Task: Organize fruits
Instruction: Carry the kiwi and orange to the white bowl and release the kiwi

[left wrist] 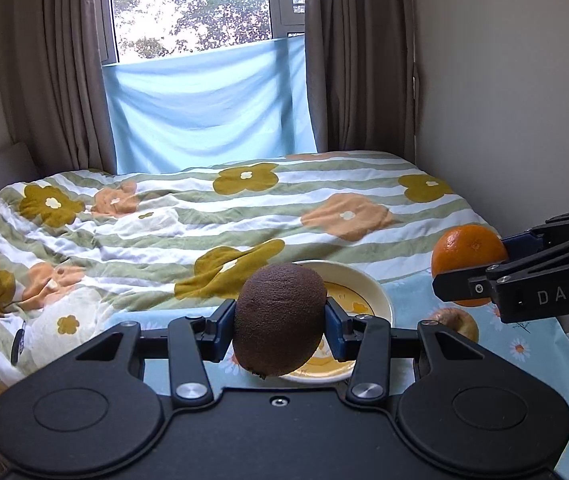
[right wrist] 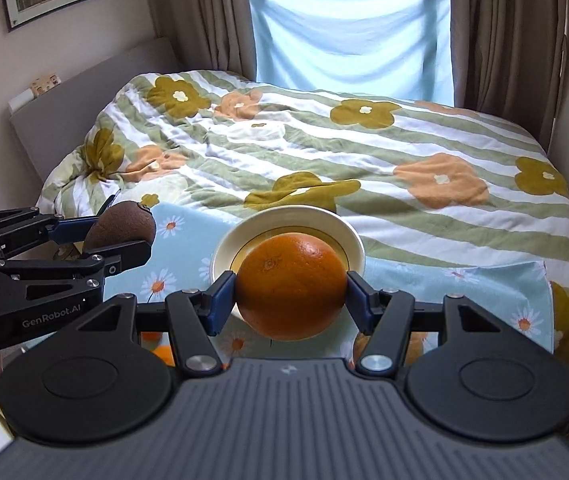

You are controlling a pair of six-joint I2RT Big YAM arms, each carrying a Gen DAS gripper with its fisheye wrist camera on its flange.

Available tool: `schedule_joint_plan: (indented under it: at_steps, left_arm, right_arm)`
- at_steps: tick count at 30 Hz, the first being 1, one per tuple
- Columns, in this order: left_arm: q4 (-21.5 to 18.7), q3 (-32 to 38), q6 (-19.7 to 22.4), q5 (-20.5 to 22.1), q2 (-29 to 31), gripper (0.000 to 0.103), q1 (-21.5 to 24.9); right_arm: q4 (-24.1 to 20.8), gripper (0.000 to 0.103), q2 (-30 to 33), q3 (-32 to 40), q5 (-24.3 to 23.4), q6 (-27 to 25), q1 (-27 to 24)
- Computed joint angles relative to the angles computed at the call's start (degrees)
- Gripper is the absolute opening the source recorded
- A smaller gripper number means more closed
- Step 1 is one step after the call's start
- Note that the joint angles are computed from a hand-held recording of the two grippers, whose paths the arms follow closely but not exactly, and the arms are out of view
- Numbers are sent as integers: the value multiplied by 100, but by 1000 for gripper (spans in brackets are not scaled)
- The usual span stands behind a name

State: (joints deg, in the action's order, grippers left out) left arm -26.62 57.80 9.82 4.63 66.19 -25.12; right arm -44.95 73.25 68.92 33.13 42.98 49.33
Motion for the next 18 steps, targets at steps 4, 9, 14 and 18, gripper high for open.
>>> schedule_joint_plan:
  at_steps: [4,9,14,18]
  left_arm:
    - [-3,472,142,285,607,50,118]
    - [-37,1062,343,501,1364,50,165]
    - [-173,1620,587,650,2079,50,168]
    - [-369,2016,761,711,2589,50,134]
  right_arm:
    - [28,73,400,348,-98,-85,-356]
    - [120,73,882,720,-265,-196,-777]
    - [167,73,1255,951,-400,-188,-1117]
    - [174,73,1501,1088,-493,-143,-1314]
